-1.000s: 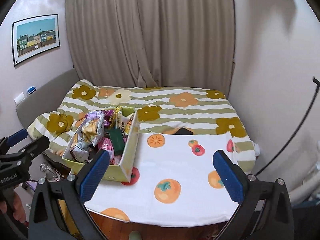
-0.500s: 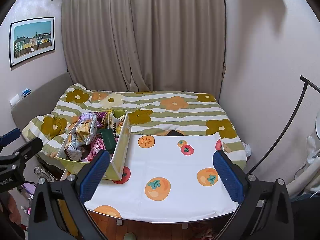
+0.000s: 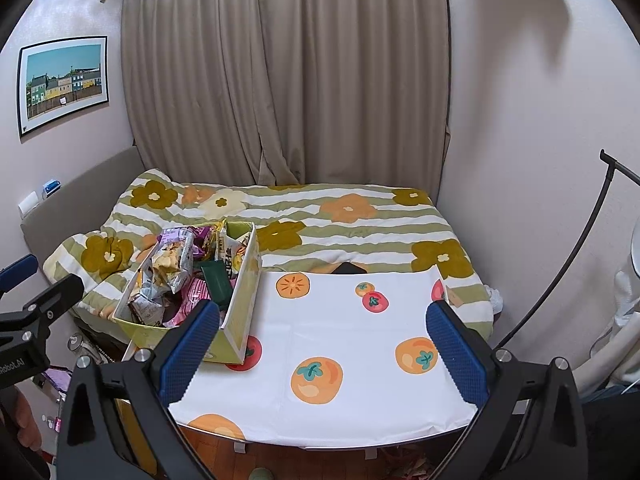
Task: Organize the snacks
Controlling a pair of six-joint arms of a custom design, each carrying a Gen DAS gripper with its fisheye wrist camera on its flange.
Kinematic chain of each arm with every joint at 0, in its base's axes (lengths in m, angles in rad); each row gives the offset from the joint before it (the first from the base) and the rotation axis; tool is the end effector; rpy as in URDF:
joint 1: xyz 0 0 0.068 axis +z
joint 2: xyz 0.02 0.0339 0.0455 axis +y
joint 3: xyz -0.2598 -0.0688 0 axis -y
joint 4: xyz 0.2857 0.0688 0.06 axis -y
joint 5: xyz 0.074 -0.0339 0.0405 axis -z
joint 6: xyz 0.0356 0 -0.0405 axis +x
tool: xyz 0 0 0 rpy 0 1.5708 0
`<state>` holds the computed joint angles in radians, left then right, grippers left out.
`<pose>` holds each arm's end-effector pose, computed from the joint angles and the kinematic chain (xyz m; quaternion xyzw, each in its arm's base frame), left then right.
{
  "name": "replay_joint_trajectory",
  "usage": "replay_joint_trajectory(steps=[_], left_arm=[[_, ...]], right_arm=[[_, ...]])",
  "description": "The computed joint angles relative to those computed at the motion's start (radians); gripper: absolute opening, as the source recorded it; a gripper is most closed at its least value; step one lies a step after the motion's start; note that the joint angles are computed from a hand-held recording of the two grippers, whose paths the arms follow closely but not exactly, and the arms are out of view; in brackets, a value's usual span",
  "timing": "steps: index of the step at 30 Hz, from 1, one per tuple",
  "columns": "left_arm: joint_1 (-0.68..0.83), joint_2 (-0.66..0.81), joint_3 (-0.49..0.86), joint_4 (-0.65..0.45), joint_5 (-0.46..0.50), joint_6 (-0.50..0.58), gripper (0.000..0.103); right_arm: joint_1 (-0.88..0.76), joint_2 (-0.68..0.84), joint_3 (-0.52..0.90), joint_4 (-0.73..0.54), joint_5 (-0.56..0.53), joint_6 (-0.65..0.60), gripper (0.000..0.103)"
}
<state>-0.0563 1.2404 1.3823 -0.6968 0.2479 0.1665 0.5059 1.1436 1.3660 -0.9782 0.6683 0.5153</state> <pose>0.3013 -0.0257 0.4019 0.1561 0.8550 -0.0813 0.4879 0.2311 0.1028 0.4016 0.1341 0.8667 -0.0797 0.4738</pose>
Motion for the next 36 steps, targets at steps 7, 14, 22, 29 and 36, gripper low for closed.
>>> replay_joint_trajectory(steps=[7,14,22,29,36], left_arm=[[0.010,0.005,0.000,0.002,0.008,0.003,0.103],[0.005,0.001,-0.020,0.026,-0.015,0.010,0.103],[0.010,-0.009,-0.031,0.034,-0.010,0.004,0.103],[0.000,-0.031,-0.047,0.048,-0.023,-0.004,0.103],[-0.017,-0.051,-0.062,0.075,-0.028,-0.015,0.103]], right_arm=[[-0.006,-0.002,-0.003,0.005,-0.006,-0.006,0.103],[-0.004,0.003,0.001,0.007,0.000,-0.001,0.103],[-0.001,0.013,0.007,0.005,0.006,0.007,0.103],[0.002,0.017,0.007,0.010,0.010,0.011,0.103],[0.008,0.025,0.014,0.005,0.017,0.019,0.103]])
